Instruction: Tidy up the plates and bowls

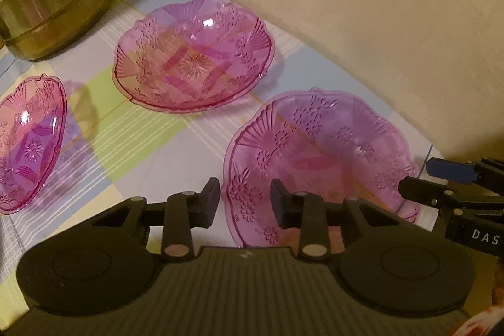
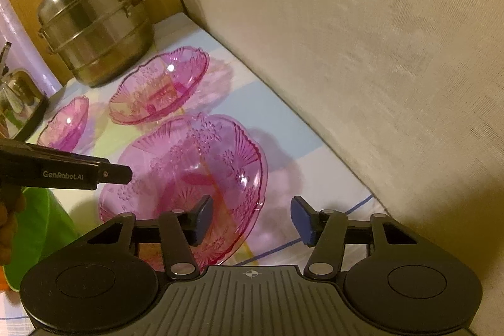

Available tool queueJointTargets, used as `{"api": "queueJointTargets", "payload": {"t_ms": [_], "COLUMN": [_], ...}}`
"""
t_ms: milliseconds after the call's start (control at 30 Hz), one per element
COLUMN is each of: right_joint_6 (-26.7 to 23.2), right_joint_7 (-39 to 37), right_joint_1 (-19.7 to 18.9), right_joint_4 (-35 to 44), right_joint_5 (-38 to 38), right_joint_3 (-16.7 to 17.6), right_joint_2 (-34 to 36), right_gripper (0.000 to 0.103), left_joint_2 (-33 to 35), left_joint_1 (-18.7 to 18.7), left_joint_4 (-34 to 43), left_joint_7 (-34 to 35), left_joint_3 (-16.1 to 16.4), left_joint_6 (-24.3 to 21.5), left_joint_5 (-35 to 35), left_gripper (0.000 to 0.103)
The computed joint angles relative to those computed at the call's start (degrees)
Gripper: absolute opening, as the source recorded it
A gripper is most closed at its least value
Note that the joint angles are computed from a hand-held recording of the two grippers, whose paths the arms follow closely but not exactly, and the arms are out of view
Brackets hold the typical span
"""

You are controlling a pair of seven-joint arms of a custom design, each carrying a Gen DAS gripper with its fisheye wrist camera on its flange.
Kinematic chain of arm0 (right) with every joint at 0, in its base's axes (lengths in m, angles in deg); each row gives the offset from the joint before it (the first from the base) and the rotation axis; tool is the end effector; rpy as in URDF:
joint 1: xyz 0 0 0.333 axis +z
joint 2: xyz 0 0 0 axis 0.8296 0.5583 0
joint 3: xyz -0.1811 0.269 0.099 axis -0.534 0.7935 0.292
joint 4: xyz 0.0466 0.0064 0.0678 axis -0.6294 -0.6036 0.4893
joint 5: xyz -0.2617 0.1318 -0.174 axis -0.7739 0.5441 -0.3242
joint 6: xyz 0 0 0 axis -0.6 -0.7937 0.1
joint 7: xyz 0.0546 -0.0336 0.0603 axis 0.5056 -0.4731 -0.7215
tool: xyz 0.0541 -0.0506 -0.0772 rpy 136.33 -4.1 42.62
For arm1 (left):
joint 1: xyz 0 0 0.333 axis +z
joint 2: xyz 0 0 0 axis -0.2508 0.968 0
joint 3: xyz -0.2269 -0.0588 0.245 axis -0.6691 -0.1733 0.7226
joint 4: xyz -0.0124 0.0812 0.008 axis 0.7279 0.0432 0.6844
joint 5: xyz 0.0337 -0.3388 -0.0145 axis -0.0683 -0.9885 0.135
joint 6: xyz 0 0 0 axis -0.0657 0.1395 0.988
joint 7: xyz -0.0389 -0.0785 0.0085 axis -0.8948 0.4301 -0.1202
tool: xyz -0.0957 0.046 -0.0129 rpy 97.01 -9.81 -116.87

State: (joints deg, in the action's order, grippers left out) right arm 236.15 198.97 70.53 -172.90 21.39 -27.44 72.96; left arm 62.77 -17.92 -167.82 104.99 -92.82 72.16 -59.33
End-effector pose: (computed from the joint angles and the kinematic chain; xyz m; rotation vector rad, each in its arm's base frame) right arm 0.4940 0.1633 0.4877 -1.5657 1.9324 -0.3343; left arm 0.6306 -0.1434 0.5032 -1.5087 2.4526 -0.6235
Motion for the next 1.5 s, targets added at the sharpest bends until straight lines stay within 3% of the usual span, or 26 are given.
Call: {"api": "queueJointTargets", "payload": {"t_ms": [200, 400, 467, 567, 833, 1133, 1500], "right_joint_6": [-0.6, -1.3, -1.4, -1.2, -2.1, -3.4, -7.4], "right_joint_7": [-4.6, -4.4, -4.7, -5.0, -0.3, -1.0, -7.9], "right_joint_1": [0.5, 0.7, 0.7, 0.7, 0.6, 0.2, 2.3], "right_joint_4": [0.4, 0.4, 0.2, 0.1, 0.1, 1.2, 15.3], "right_joint_5": [6.1, 6.6, 6.9, 7.9, 3.5, 3.7, 5.1], "right_joint_3": [0.3, 0.2, 0.2, 0.3, -0.1, 0.2, 1.6], "right_joint_2": [0.9, 1.0, 1.0, 1.0, 0.3, -1.8, 3.3], "right_gripper": [0.046, 0.03, 0.02, 0.015, 0.013, 0.013, 0.013], "left_joint_2": [0.8, 1.9, 2.1, 2.2, 1.2, -1.1, -2.9], "left_joint_1": [-0.8, -1.3, -1.3, -1.1, 0.1, 0.4, 4.4], "left_joint_4": [0.9, 2.3, 2.5, 2.5, 2.1, 2.3, 6.6], "left_joint_7": [-1.2, -2.4, -2.5, -2.6, -1.3, -1.5, -4.0], "left_joint_3": [0.6, 1.1, 1.0, 0.8, -0.2, 0.2, 3.0], "left_joint_6": [-0.7, -1.7, -2.0, -2.0, -2.0, -1.7, -2.9], "left_joint_5": [2.7, 4.9, 5.3, 5.0, 1.6, -0.1, -1.3], "left_gripper": [0.023, 0.015, 0.014, 0.013, 0.01, 0.01, 0.01]}}
